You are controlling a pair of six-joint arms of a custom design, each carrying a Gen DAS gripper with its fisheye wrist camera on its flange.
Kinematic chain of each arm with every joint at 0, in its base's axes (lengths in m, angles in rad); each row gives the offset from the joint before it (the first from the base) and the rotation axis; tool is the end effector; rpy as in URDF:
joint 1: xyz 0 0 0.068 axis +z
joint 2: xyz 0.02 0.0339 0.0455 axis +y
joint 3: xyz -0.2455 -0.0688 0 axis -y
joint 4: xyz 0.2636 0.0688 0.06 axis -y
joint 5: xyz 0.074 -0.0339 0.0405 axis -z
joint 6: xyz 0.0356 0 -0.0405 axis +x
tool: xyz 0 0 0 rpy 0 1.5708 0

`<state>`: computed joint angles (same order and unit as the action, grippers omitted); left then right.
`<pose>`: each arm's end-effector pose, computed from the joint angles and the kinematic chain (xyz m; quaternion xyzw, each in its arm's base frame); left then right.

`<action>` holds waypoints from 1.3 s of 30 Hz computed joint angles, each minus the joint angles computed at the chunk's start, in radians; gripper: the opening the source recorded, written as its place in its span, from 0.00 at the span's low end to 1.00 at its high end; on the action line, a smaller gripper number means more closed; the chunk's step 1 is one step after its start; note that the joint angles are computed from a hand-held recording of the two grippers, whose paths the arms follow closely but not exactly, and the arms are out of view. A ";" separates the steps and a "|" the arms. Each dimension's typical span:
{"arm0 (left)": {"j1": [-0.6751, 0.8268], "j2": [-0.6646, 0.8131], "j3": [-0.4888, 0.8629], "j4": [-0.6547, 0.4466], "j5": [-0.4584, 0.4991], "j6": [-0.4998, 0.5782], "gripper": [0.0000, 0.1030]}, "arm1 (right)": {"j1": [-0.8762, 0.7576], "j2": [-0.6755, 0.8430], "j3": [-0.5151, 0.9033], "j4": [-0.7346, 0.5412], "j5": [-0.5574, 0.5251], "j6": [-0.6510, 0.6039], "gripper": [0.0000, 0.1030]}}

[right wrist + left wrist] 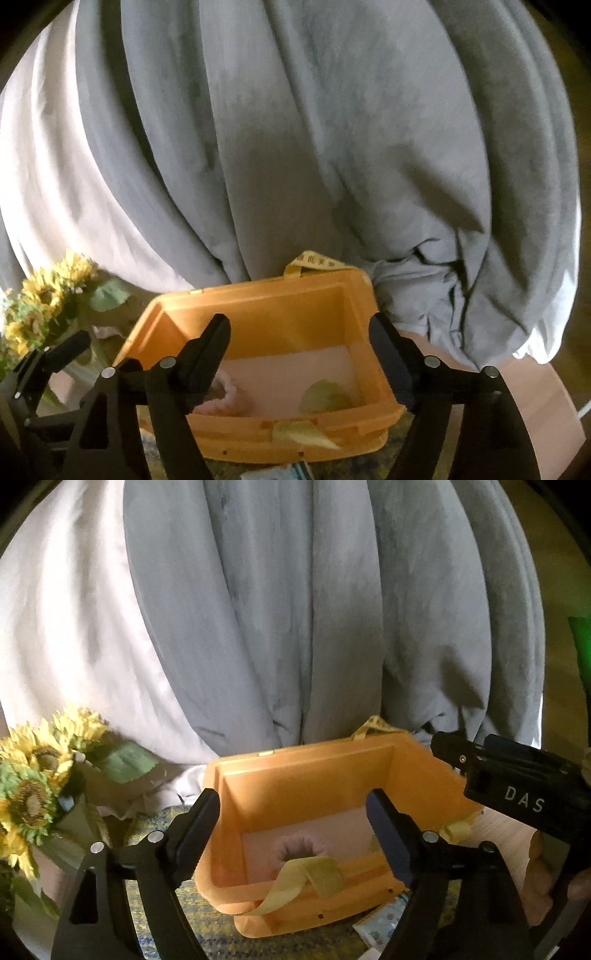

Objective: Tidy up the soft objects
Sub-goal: 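Withdraw both tools from the crate back toward the toy pile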

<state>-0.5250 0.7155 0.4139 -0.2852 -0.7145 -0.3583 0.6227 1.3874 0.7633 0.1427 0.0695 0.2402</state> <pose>0.1746 -0.0742 0.1977 -0.0959 0.8366 0.0895 0.5318 0.2624 0.1854 0.1988 -0.1448 0.8426 0.1896 0.4828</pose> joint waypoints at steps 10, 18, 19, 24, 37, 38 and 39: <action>-0.299 -0.140 0.034 -0.266 -0.257 -0.157 0.84 | 0.034 -0.311 -0.148 -0.104 0.103 0.006 0.82; -0.604 -0.032 0.140 -0.627 -0.434 -0.594 0.84 | 0.062 -0.574 -0.249 -0.259 0.184 0.015 0.82; -0.645 0.000 0.159 -0.689 -0.448 -0.681 0.84 | 0.063 -0.604 -0.259 -0.281 0.190 0.020 0.82; -0.789 0.159 0.233 -0.899 -0.452 -1.021 0.84 | 0.059 -0.782 -0.316 -0.413 0.191 0.031 0.82; -1.029 0.469 0.331 -1.104 -0.371 -1.504 0.84 | 0.072 -1.185 -0.431 -0.792 0.223 0.069 0.82; -1.038 0.473 0.326 -1.085 -0.363 -1.497 0.84 | 0.072 -1.219 -0.440 -0.829 0.225 0.077 0.82; -1.043 0.478 0.325 -1.071 -0.357 -1.491 0.84 | 0.070 -1.244 -0.447 -0.854 0.224 0.081 0.82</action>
<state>-1.5681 1.1932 0.7389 -1.3565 -1.0718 -1.8489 0.6931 0.1437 0.3165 -0.7114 0.2939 0.3215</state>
